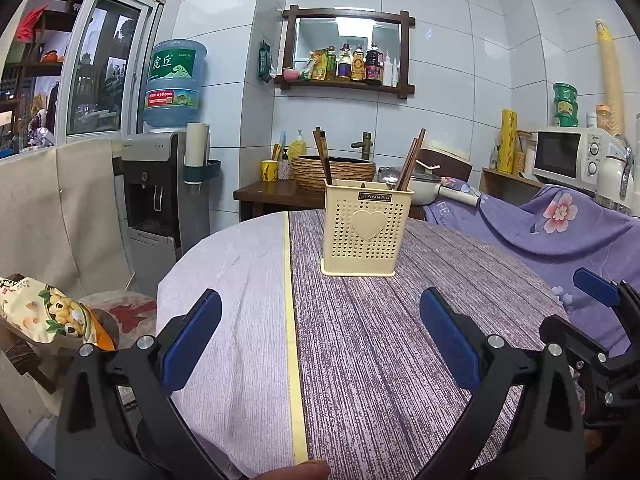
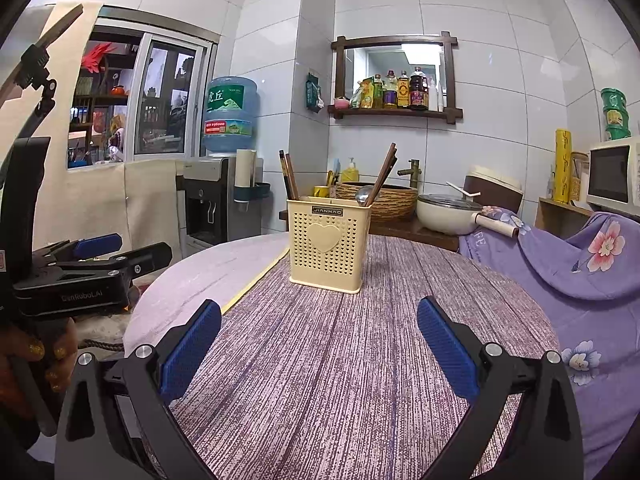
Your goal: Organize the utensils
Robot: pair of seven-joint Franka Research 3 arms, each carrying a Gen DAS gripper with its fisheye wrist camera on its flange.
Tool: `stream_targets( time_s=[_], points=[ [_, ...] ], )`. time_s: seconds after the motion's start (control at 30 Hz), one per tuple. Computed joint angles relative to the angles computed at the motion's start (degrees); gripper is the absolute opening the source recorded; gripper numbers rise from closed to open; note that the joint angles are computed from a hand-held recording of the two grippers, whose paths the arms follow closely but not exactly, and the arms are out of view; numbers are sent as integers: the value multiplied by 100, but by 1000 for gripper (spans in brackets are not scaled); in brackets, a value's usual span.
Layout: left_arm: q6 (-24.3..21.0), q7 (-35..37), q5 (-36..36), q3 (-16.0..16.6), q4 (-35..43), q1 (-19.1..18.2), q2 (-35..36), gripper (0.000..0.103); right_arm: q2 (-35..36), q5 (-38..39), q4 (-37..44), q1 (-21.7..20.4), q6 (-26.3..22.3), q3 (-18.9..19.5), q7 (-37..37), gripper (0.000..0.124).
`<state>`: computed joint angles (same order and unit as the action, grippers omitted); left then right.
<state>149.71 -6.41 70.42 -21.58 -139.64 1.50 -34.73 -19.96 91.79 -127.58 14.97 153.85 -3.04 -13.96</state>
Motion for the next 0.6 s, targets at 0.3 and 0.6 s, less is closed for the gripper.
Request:
stream_targets(
  time_s=[0.3, 0.6],
  points=[
    [-79, 25, -14, 6, -11, -43, 21, 97, 37, -119, 23, -10, 3, -2, 135, 97],
    [-156, 118, -85, 9, 11, -62, 48, 97, 57, -220, 35, -12, -21, -29, 267, 97]
  ],
)
